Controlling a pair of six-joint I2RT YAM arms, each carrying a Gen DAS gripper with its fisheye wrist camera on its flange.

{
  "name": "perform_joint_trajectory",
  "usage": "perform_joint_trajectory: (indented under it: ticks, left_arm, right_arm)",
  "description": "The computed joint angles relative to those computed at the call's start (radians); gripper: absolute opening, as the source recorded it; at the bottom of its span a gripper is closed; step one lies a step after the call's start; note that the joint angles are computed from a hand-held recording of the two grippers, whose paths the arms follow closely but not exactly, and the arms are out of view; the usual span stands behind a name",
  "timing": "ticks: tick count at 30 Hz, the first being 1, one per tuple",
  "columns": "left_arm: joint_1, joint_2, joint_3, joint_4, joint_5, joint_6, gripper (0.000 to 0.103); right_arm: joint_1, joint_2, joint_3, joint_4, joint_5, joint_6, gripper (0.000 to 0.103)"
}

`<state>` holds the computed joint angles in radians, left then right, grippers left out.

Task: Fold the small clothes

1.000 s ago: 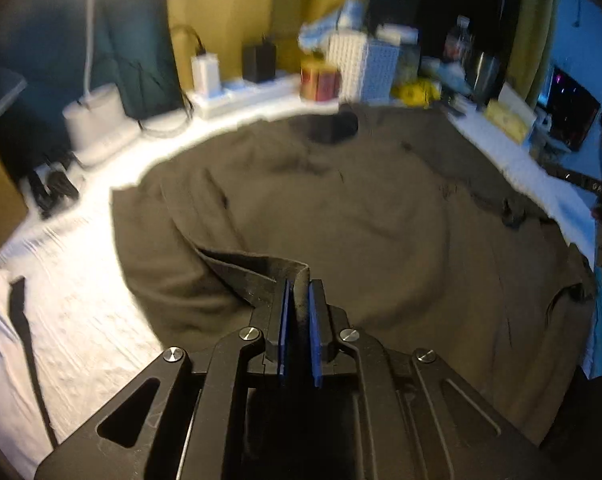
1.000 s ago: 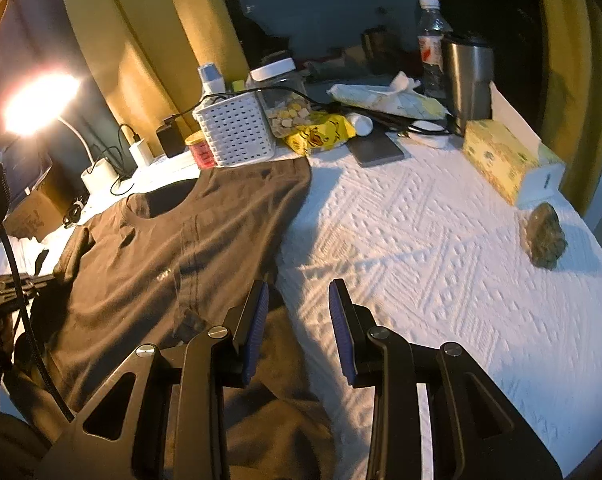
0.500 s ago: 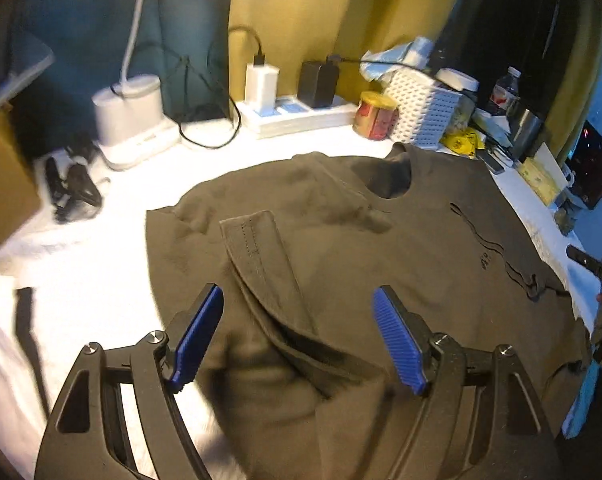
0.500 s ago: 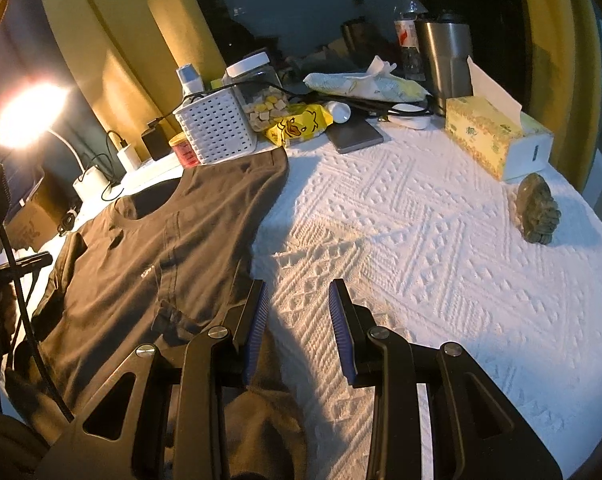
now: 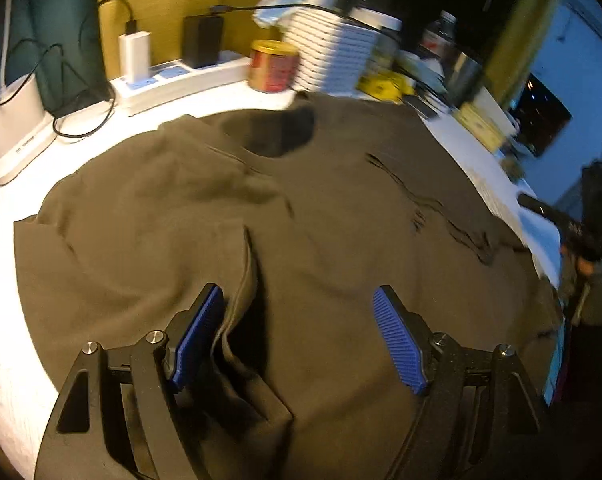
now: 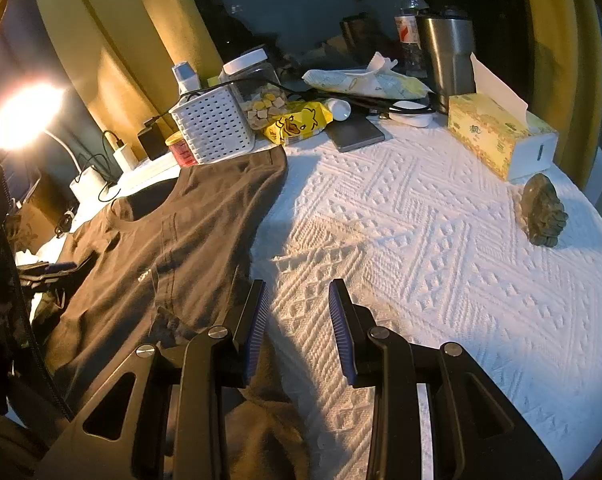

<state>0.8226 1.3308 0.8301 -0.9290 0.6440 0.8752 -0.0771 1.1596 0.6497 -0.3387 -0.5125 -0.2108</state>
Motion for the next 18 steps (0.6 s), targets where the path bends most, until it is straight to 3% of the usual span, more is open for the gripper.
perform_joint_trajectory:
  ticks: [9,14,18]
  left_arm:
    - [0.312,-0.056,0.002,-0.198,-0.016,0.317,0.077]
    - [0.350,-0.075,-0.068,-0.179,-0.064,0.391,0.077]
    - [0.372,-0.066,-0.074,-0.279,-0.049,0.496,0.077]
  right_arm:
    - [0.042,-0.021,-0.010,-0.005,0.017,0.009,0.034]
    - [0.093,-0.049,-0.016,-0.012,0.037,0.029,0.034]
    - [0.123,-0.081,-0.024,-0.025,0.056,0.045,0.034]
